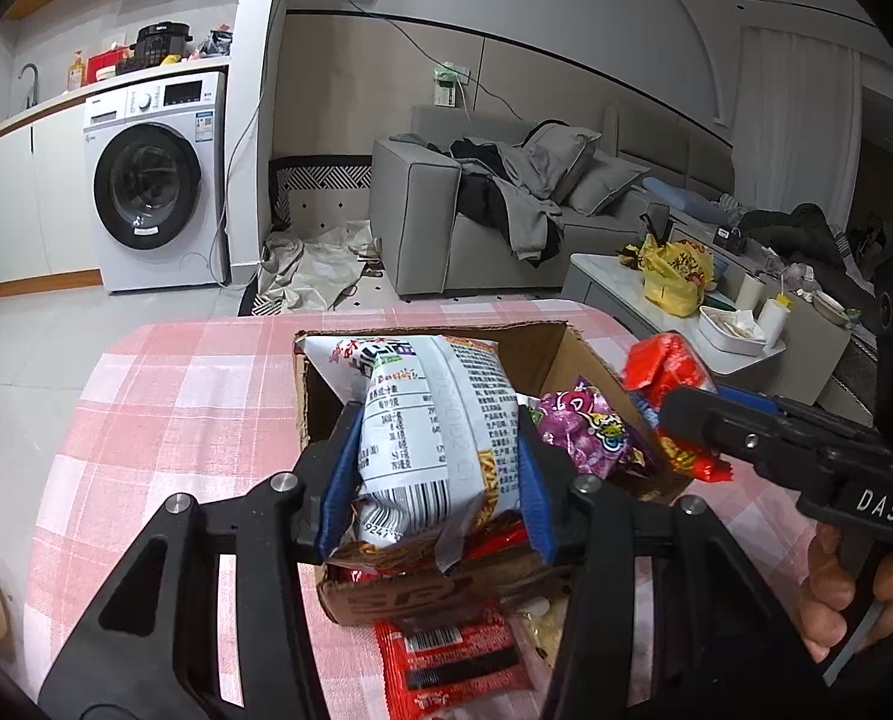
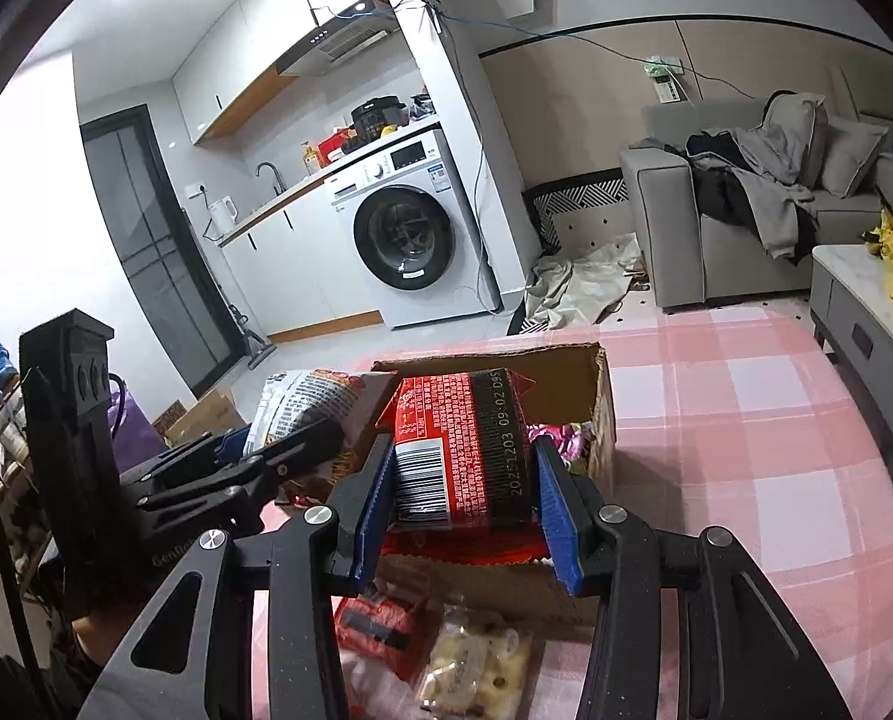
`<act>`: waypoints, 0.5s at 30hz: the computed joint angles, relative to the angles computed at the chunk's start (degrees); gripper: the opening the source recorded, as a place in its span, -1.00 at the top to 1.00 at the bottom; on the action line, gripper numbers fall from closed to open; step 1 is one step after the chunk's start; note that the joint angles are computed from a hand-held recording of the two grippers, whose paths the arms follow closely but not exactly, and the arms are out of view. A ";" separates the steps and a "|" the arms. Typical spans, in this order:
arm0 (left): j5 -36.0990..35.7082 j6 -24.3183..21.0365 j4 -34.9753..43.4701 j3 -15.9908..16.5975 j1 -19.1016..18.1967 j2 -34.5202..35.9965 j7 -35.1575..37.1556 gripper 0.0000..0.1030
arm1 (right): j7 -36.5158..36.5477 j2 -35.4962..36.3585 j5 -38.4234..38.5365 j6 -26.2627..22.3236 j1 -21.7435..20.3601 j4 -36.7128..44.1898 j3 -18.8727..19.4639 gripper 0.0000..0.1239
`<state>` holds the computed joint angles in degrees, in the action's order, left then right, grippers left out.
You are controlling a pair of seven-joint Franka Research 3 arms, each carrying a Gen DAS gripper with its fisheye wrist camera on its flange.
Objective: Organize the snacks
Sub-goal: 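Lower both bags into the box and open both tools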
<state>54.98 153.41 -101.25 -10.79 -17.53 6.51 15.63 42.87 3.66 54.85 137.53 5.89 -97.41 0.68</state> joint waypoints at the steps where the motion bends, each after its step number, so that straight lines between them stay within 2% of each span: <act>1: -0.28 -0.12 0.52 0.00 0.03 0.55 0.29 0.15 | 0.68 0.43 -0.56 0.44 0.22 0.38 0.14 0.27; 15: -3.76 0.54 6.07 2.40 -1.11 7.44 4.50 0.15 | 5.80 7.45 -3.64 0.29 -0.34 7.24 2.06 0.27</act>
